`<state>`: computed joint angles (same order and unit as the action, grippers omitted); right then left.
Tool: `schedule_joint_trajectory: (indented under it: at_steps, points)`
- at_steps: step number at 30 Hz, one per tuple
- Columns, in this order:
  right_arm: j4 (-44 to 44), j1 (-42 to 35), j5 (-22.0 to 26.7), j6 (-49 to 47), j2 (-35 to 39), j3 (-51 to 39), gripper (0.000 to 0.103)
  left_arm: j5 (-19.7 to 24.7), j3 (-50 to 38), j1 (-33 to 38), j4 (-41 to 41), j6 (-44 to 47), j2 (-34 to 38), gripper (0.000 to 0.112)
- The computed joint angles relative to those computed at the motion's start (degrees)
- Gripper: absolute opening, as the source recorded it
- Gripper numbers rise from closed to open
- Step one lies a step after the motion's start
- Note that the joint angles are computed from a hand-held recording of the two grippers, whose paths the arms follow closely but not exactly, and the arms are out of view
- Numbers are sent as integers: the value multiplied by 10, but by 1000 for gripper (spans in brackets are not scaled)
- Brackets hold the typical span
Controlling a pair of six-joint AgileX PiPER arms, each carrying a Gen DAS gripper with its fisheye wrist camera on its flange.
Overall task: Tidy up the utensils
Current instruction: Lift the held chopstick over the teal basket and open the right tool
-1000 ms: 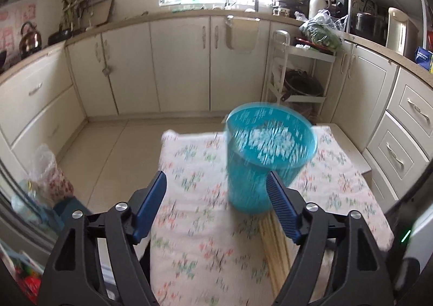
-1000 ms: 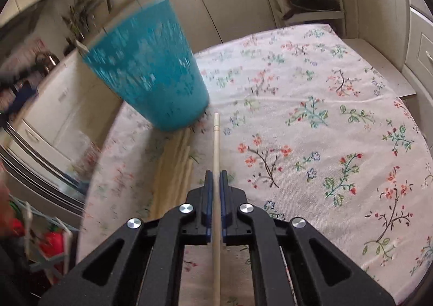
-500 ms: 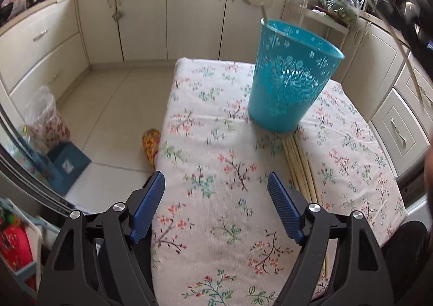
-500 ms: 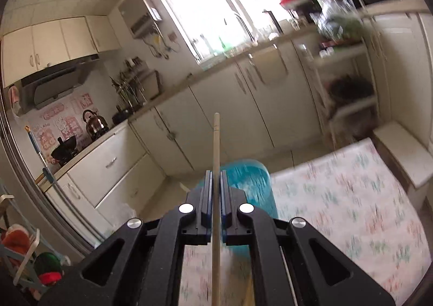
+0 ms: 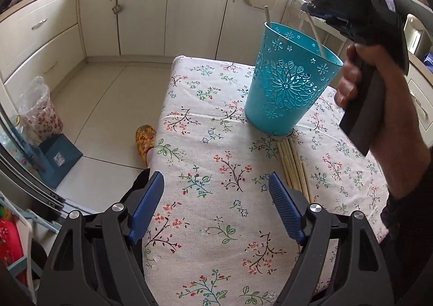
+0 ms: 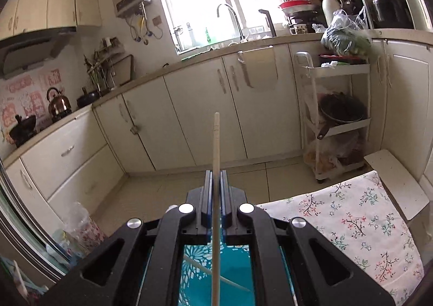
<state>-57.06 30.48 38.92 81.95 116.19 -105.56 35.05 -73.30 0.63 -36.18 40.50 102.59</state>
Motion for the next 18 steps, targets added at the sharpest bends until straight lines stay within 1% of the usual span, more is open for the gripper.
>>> schedule_joint_trajectory:
  at_steps: [7, 12, 14, 17, 18]
  points:
    - [5, 7, 15, -25, 8, -6, 6, 7, 7, -3, -1, -3, -14, 76]
    - [-3, 18, 19, -29, -7, 16, 6, 9, 10, -1, -3, -3, -21, 76]
    - [-15, 25, 18, -17, -19, 34, 6, 8, 12, -2, -2, -3, -24, 77]
    - [-37, 36, 9, 17, -53, 84, 7, 4, 19, -3, -1, -4, -33, 78]
    - [-47, 40, 8, 35, -66, 104, 9, 2, 21, -5, 1, -7, -37, 78]
